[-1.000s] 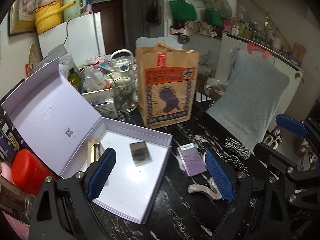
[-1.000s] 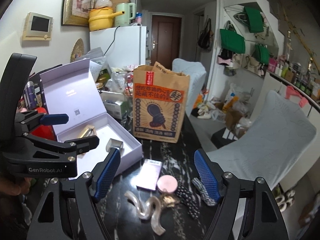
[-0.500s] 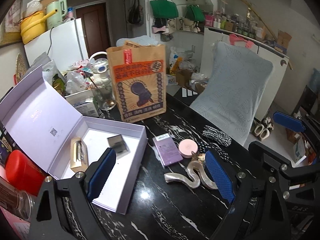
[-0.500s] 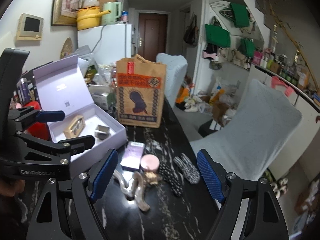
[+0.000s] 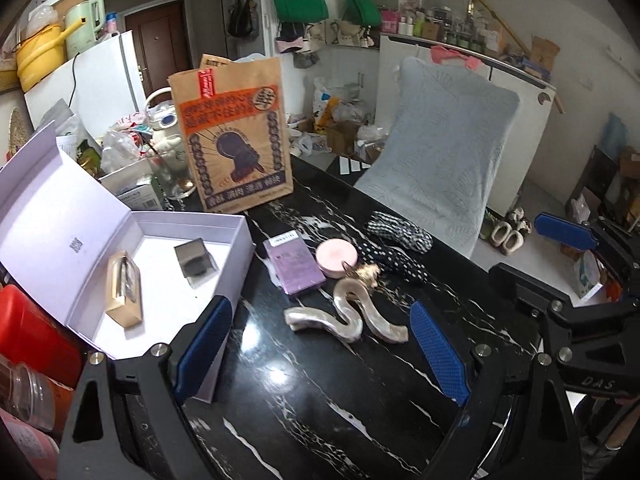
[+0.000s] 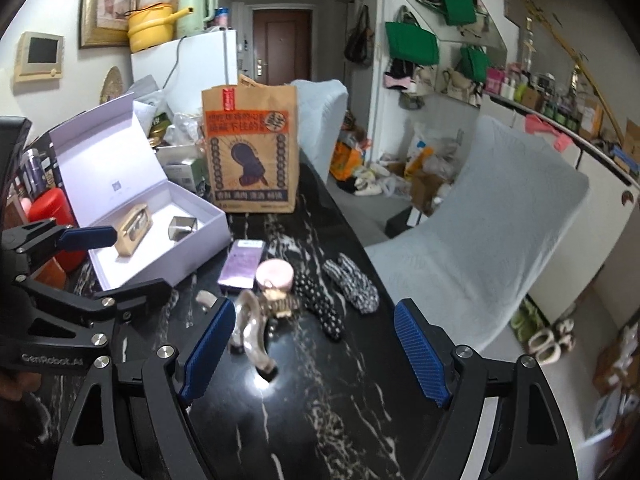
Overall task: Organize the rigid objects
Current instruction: 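Withdraw both tools from the lavender box back toward the remaining table items, then grasp the pearly S-shaped hair clip with the left tool while the right grasps the gingham scrunchie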
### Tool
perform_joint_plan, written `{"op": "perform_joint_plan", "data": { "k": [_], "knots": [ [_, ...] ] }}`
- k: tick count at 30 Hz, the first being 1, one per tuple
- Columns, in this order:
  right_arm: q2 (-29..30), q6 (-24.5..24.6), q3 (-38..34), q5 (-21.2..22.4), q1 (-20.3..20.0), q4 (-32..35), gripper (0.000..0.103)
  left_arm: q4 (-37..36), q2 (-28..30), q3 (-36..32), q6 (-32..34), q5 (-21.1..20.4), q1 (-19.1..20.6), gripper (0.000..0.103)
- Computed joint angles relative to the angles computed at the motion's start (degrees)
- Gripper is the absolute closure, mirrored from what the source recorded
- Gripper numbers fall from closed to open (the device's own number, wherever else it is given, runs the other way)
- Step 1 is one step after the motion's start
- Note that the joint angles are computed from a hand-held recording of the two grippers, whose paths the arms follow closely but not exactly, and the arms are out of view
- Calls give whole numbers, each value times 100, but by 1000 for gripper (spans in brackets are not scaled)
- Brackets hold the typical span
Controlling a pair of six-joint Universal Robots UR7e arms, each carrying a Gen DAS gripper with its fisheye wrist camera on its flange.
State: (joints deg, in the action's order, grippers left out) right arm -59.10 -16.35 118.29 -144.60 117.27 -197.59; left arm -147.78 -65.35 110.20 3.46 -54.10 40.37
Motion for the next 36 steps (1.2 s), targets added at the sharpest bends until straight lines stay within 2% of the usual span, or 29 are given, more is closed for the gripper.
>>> {"op": "perform_joint_plan", "data": {
  "k": [8, 13, 16, 25, 29, 31, 36],
  "knots": [
    [-173, 538, 466, -34, -105, -95, 18, -149, -31, 312, -9, -166, -44, 11],
    [-153, 579, 646, -106, -207, -349, 18, -355, 70, 484, 150, -250, -58, 11],
    [-160, 643, 698, -128, -273, -346, 18, -475, 143, 571, 275, -155, -92, 11],
    [-268, 809, 809, 228, -567, -160, 18, -271, 333, 473, 32, -448, 126, 11],
    [-273, 858, 796, 306, -699, -26, 18, -686, 356, 521, 41, -759, 271, 11],
    [-280, 917, 784, 333, -755, 60, 18, -647, 400, 450, 5, -859, 336, 11],
    [-334, 957, 752, 484, -932, 239, 18, -402, 639, 180, -189, -866, 455, 11]
  ]
}}
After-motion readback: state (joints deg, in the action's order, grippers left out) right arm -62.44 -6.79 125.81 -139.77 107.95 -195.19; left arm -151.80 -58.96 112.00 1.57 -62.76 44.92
